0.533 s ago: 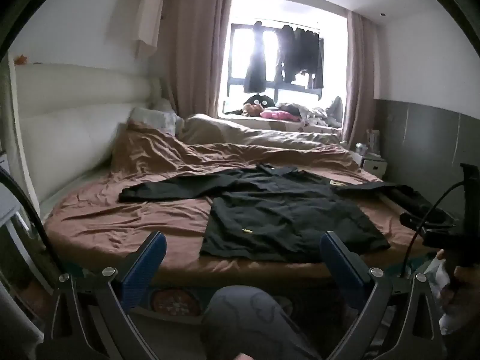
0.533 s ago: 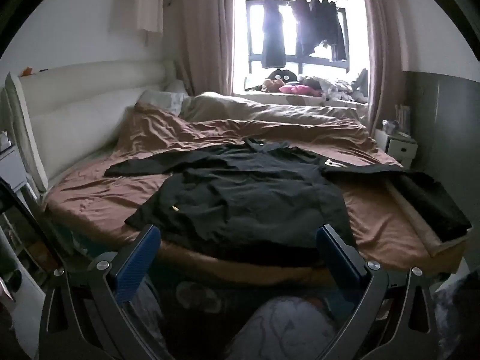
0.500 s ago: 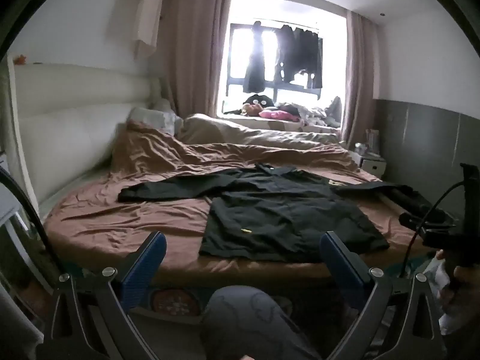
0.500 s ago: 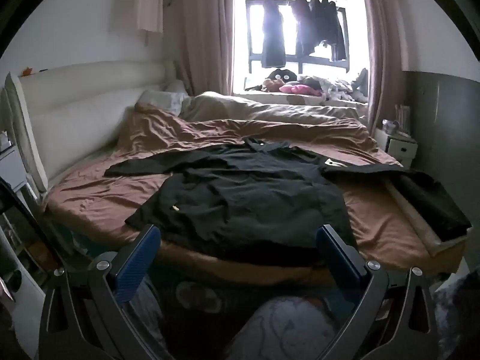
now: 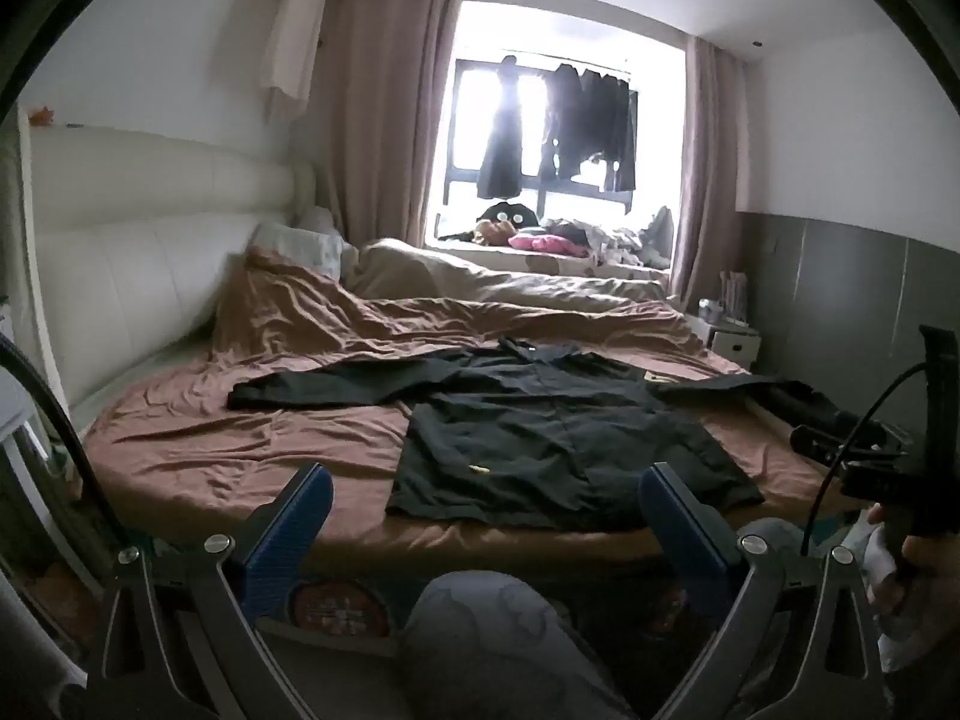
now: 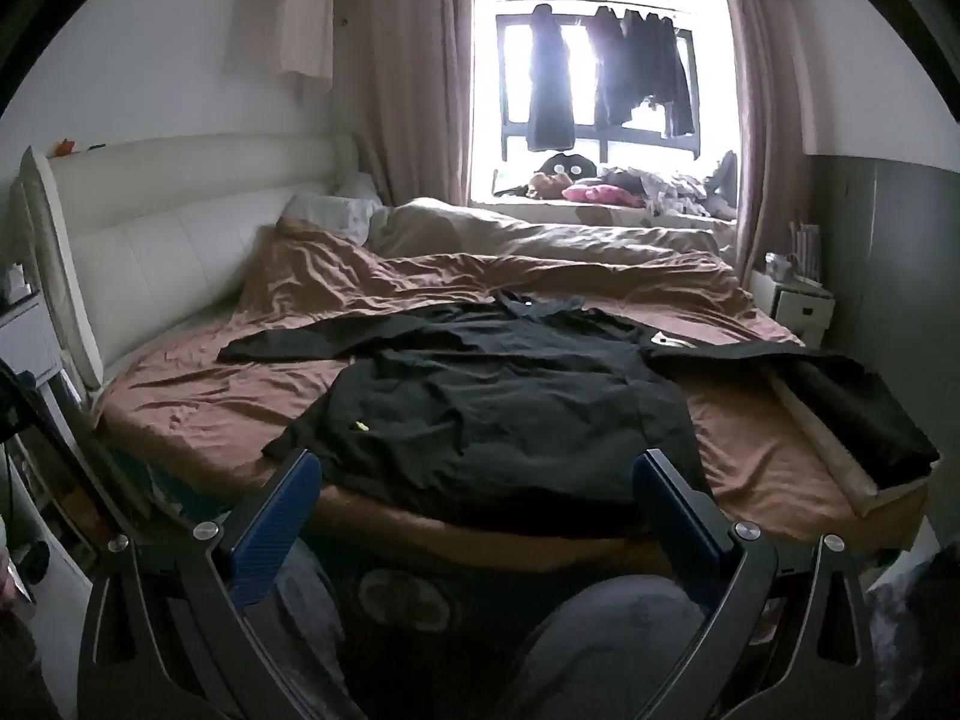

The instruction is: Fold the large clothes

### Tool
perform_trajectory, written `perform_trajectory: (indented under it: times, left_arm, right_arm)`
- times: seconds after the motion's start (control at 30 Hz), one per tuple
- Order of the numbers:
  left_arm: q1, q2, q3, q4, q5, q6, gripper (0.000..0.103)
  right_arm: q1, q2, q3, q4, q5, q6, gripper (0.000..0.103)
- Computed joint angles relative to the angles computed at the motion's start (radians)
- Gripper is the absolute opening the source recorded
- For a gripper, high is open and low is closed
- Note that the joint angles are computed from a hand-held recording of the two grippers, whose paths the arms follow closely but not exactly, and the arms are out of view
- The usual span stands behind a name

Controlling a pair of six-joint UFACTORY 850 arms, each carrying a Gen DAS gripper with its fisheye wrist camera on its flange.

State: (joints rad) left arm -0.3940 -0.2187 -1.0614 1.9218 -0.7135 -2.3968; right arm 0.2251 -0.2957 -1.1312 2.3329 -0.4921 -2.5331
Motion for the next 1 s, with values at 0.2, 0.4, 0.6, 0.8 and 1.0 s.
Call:
perform_trajectory:
  times: [0.2,0.4,0.6,0.8,1.0]
  left_arm:
    - [-0.015,0.009,0.011,-0.003,-0.019,0.005,0.102]
    - [-0.026,0.011,0.002,-0.019,-0.024,0.054,0.102]
    - [-0.025,0.005,-0.004,-0.016,-0.024,0.056,0.102]
    - [-0.024,0.004,-0.004,-0.006,-0.020,0.047,0.103]
    - [-0.020,0.007,-0.004,-0.009,-0.004,0.050,0.103]
  right_arm:
    - [-0.004,-0.004,0.004,0.024,-0.019,-0.006,0.103]
    - [-0.002,-0.017,-0.006,0.053,-0.014,0.004,0.103]
    - [0.011,-0.024,-0.006,0.114,-0.018,-0.058,0.103]
    - [0.014,-0.031,-0.010,0.114,-0.027,-0.039,0.103]
    - [0.005,-0.036,-0.006,0.112,-0.047,-0.042,0.103]
